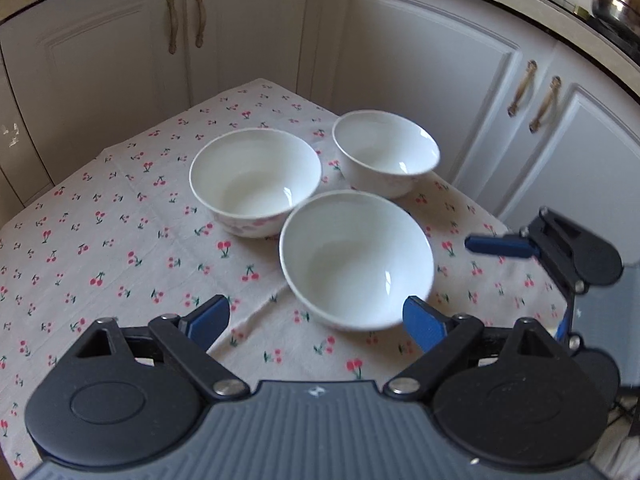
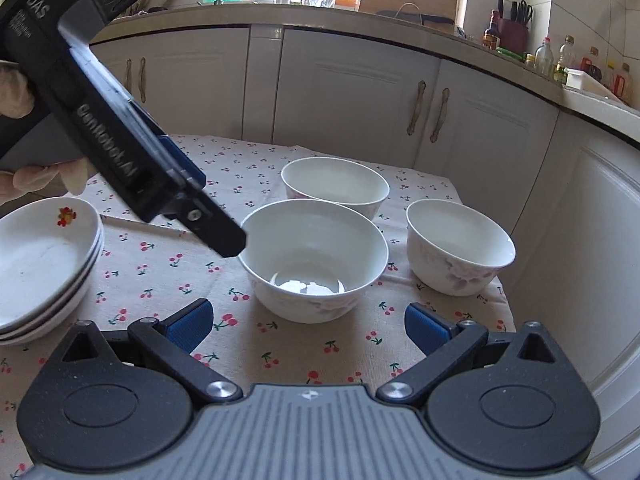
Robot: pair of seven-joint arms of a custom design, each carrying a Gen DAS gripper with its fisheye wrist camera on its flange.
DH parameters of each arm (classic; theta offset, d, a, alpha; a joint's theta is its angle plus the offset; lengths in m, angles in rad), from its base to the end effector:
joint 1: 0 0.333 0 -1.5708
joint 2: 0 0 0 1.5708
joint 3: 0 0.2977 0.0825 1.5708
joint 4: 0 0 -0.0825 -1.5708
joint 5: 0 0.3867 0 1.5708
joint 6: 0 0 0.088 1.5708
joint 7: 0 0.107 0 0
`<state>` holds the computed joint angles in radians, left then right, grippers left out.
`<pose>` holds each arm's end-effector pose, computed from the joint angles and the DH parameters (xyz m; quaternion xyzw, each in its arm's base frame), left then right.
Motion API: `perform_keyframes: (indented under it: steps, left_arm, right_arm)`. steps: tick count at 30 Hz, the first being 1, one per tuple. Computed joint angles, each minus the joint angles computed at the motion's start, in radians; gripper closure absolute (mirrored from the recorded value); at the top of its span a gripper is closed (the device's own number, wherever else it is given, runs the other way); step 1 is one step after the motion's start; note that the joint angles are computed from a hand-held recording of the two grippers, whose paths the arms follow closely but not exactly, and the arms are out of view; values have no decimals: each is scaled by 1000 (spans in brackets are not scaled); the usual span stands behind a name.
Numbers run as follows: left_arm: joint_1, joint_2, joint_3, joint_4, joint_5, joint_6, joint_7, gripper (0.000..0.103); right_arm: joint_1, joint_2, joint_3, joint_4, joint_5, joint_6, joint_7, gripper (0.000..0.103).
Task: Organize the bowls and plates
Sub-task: 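Move the left tool to a white bowl and grasp its rim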
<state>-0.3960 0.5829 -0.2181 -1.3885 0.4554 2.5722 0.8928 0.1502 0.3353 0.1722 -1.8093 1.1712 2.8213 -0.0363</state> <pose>0.6322 -0.4081 0.4297 -0.6099 0.7234 -0.2794 0.1632 0.6472 0.1575 0.3928 -0.8410 0.3025 -0.2137 0.3945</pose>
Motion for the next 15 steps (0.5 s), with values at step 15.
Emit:
perform_keyframes:
  steps: [15]
  left_arm:
    - [-10,237,-25,345,-121,-120,182,12]
  right_arm:
    - [-10,108,25,106,-72,-1,47,1]
